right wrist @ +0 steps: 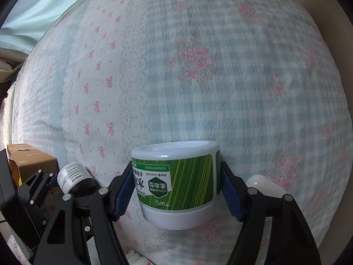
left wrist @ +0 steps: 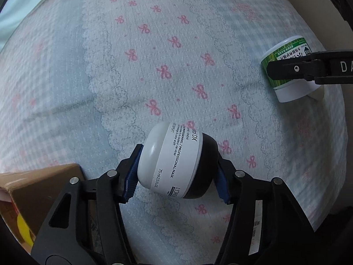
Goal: Organize rigid objects
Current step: 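Grasp the white-and-black jar with the left tool while the right tool grasps the green-labelled jar, then carry both jars over the cardboard box with both tools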
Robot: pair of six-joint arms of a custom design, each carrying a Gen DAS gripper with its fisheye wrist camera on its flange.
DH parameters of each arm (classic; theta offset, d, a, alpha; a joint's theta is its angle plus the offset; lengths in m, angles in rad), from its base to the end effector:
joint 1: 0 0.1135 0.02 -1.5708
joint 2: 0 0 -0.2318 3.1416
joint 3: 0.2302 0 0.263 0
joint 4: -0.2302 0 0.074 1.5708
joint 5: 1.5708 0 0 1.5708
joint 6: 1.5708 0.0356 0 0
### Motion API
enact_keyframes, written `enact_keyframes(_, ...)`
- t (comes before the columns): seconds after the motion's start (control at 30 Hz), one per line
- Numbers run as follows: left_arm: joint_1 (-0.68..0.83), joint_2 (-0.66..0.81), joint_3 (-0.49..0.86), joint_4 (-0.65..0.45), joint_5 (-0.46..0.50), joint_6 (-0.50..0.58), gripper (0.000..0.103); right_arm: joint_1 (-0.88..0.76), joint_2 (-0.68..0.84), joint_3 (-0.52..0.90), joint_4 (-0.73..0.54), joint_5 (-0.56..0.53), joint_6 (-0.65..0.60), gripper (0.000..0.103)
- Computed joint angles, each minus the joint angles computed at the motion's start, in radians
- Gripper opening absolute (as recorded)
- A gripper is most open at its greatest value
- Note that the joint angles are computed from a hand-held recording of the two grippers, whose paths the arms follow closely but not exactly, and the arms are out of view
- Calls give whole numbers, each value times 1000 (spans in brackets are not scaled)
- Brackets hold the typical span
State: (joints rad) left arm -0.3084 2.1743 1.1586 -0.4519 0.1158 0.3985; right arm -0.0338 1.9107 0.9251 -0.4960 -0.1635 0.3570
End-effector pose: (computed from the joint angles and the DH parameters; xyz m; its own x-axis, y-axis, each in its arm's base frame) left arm 0.3311 -0.1098 0.0096 -0.7521 0.6441 -0.1395 0.6561 0.7518 -0.0660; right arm 0.2985 -0.0043 0.0430 -0.9261 0.3763 -0.0268 0.3656 0.9126 0.1830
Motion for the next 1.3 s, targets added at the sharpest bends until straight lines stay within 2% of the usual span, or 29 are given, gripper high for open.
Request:
enact_keyframes(0.23,46,-6,8,-14,30,-12,54,2,-19,-16,10,-5,31,67)
enact_keyframes(0.5,119,-118,1,-95,77,-6,54,-32,-243,-112,-75,1,39,67)
enact_keyframes(0.73,189,-391,-58,-243,146,-1,54,-20,-555,-138,-292,26,76,67)
enact_keyframes(0.87,188,-585,-87,-348,172,-36,54,41,-719,-97,-457,59,132,67)
enact_keyframes(1.03,287,-777,-61,-522,257,-39,54,128,-918,-10,-680,80,218,67)
enact_keyframes(1.17,411,-903,-27,-649,296,17,54,276,-997,97,-801,136,325,67)
enact_keyframes(1.3,584,-942,75,-805,345,128,54,452,-1011,185,-867,195,446,67)
